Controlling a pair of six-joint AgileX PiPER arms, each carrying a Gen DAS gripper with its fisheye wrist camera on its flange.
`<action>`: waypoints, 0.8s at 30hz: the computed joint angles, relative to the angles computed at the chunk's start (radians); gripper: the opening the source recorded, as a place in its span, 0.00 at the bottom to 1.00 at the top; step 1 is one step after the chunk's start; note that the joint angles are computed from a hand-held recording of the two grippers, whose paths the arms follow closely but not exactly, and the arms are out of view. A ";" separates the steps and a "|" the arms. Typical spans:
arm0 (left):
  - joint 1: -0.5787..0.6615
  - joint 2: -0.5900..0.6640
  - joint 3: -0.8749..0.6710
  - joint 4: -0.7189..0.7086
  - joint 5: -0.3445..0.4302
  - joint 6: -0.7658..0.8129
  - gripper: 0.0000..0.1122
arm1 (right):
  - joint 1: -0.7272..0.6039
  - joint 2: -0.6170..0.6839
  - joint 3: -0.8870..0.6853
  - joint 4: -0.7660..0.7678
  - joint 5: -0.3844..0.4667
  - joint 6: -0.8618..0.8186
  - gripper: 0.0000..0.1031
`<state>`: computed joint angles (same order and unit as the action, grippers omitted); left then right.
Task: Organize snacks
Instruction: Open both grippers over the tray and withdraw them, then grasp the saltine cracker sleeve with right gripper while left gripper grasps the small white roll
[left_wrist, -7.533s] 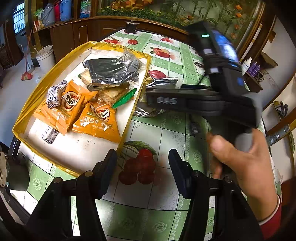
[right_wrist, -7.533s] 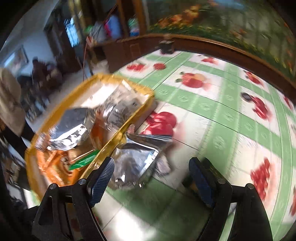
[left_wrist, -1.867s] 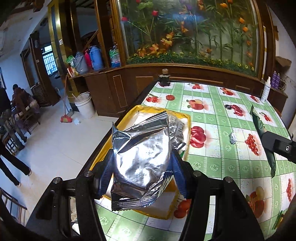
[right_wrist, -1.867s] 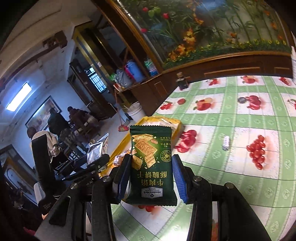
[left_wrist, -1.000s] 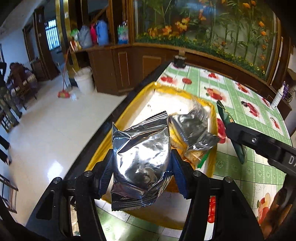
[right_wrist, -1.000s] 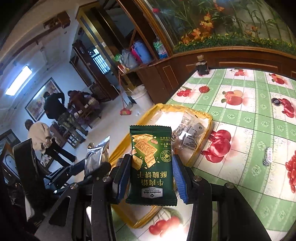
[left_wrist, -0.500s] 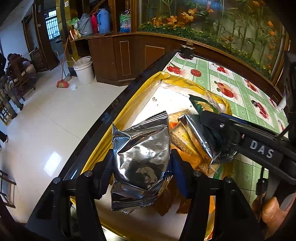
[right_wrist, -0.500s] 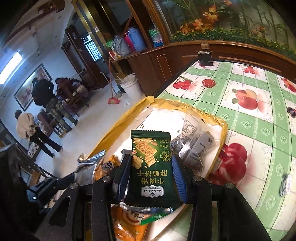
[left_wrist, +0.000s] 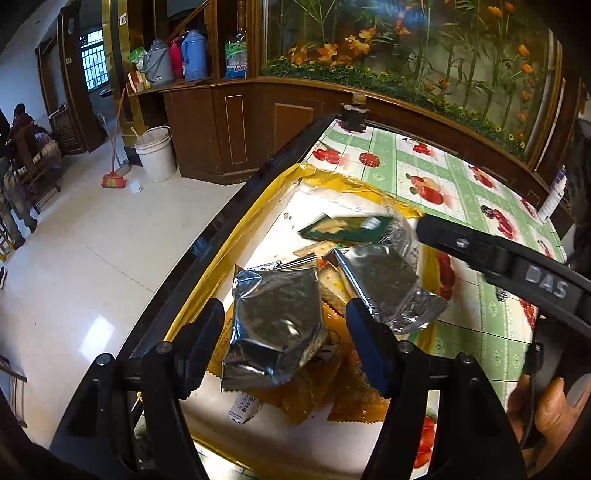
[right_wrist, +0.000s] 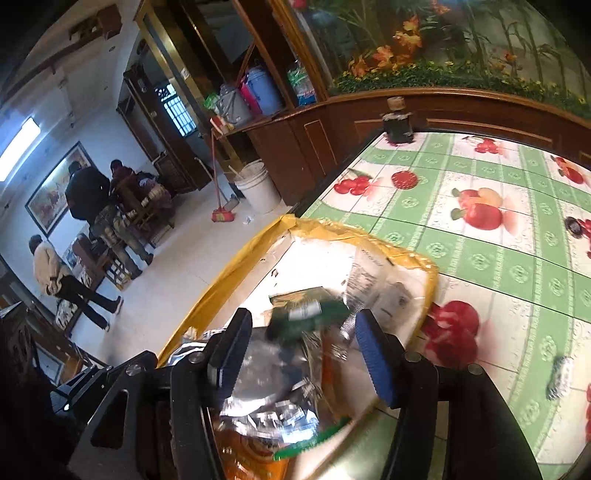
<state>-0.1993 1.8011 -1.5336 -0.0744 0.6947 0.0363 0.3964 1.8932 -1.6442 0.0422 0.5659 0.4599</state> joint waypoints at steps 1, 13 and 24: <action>-0.001 -0.006 0.001 -0.009 0.003 0.006 0.61 | -0.002 -0.039 0.045 -0.006 -0.016 0.010 0.59; -0.095 -0.147 0.114 0.053 -0.030 -0.050 0.61 | -0.001 -0.529 0.526 -0.168 -0.098 0.226 0.68; -0.224 -0.223 0.172 0.021 -0.022 -0.032 0.63 | 0.121 -1.130 0.879 -0.376 0.223 0.393 0.72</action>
<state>-0.4231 1.5780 -1.3616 -0.0533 0.6725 0.0044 0.5178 0.7636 -0.7657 -0.3335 0.7885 0.8534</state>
